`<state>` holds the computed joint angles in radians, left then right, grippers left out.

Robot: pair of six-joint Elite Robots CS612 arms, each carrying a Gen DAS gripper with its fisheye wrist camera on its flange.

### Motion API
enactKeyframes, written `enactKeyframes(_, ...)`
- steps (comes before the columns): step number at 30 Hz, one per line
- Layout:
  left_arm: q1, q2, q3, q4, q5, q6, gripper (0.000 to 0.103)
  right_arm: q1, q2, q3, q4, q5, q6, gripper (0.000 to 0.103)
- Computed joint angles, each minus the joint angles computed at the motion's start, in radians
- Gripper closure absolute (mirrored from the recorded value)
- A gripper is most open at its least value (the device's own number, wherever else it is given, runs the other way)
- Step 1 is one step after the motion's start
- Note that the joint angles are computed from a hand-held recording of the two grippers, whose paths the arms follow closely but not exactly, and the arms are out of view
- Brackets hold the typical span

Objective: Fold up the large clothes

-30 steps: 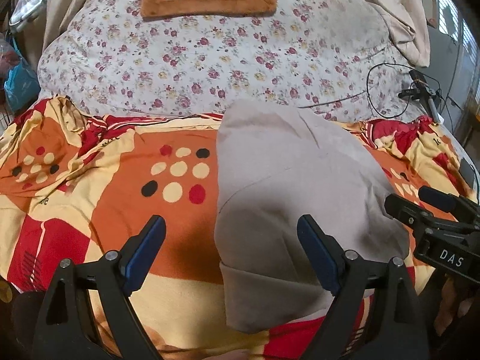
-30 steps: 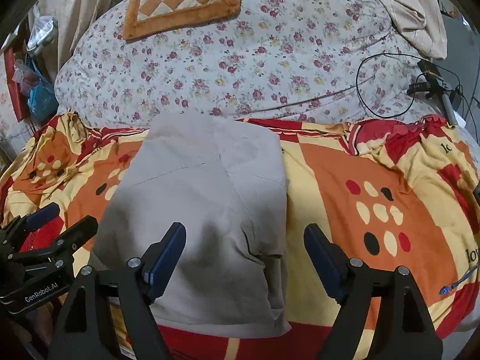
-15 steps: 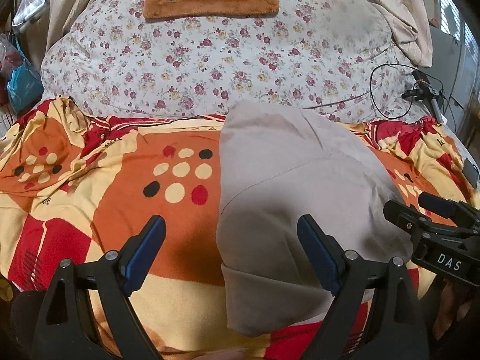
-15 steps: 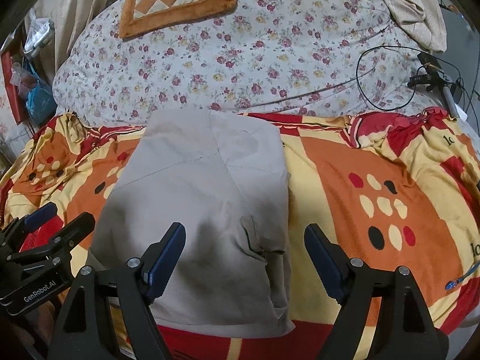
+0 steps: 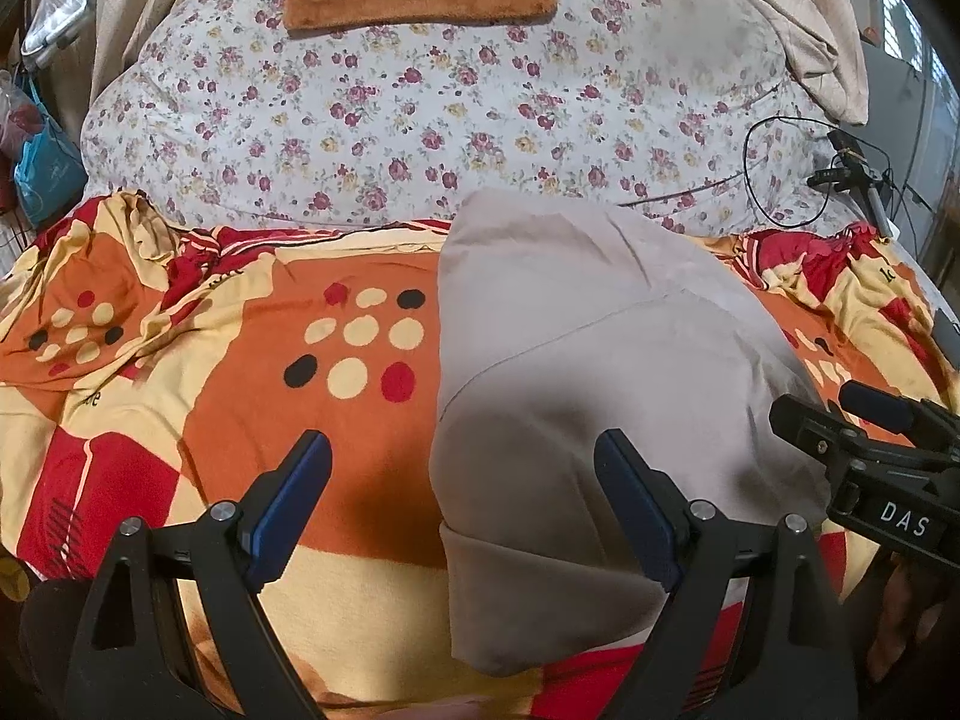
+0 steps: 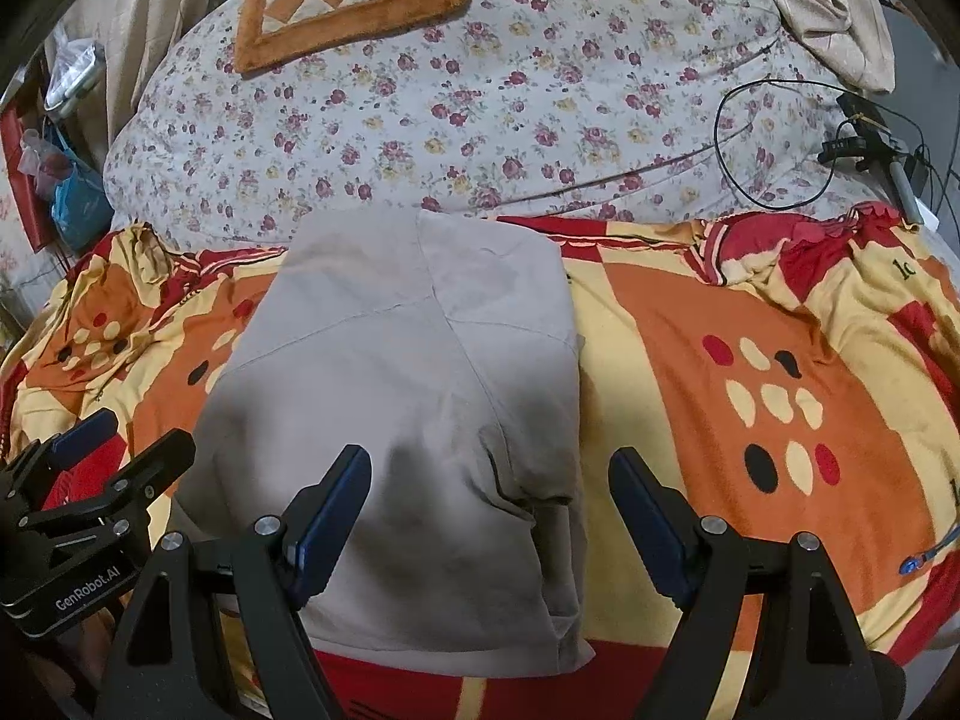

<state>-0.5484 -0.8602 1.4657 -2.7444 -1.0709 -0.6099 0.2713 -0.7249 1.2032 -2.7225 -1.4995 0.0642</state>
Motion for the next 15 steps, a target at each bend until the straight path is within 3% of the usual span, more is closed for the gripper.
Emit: enactKeyframes(15, 0.002, 0.004, -0.006, 0.008, -0.003, 0.005, 0.013, 0.0, 0.007, -0.013, 0.02, 0.007, -0.006, 0.02)
